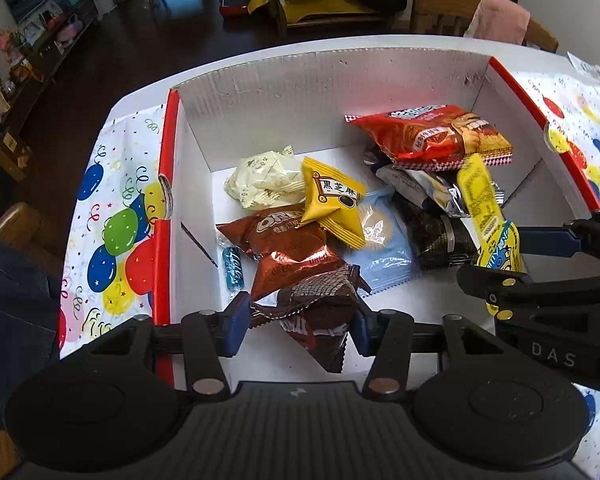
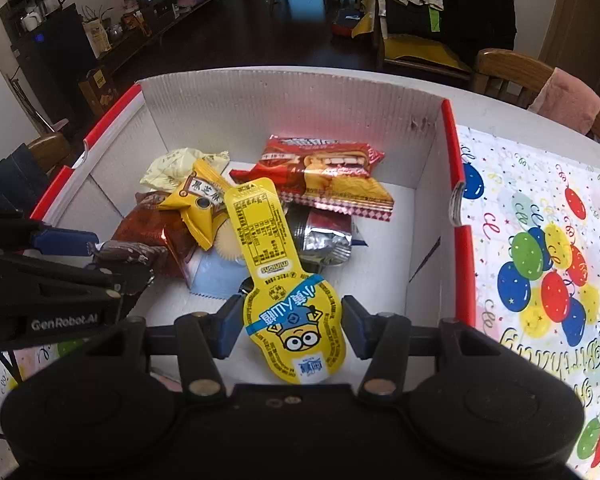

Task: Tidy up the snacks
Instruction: 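Open both tools to drop the chocolate and lollipop in the box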

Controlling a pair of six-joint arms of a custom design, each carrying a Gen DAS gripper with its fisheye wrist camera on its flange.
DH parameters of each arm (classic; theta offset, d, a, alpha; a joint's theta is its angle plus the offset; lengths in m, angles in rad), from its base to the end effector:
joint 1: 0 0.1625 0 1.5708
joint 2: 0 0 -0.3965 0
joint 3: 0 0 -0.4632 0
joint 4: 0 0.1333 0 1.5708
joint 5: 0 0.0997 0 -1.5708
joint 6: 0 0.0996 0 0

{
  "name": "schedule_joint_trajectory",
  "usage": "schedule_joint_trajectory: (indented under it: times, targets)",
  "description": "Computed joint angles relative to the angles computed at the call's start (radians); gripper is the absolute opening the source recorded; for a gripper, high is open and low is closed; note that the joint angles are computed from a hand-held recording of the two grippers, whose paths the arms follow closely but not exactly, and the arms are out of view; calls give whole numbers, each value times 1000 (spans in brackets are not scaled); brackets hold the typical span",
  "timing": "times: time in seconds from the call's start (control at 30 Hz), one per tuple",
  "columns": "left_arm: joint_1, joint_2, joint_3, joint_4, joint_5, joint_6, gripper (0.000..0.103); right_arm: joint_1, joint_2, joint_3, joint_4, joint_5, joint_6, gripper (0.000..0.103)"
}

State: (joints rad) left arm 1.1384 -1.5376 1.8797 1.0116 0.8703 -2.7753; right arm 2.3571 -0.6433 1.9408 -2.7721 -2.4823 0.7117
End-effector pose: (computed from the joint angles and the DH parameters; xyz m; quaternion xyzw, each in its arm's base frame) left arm 0.0249 -0.4174 0.3076 0.3288 0.8747 -0.1130 0.3376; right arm 0.4177 -0.3398 -0.1160 0.0546 -0.8955 0.2677 0.3514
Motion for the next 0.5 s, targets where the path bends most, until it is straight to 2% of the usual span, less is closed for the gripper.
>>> schedule_joint_trajectory:
  times: [0.2, 0.37, 0.5]
  targets:
    - [-4, -11, 8, 0, -1, -8, 54, 0, -12, 14, -25, 22, -3, 54]
    - [-3, -38, 7, 11, 29, -10, 59, 20, -21, 25, -49, 20, -14, 62]
    - [-7, -73, 6, 22, 63, -14, 62, 40, -38, 43, -77, 11, 10, 63]
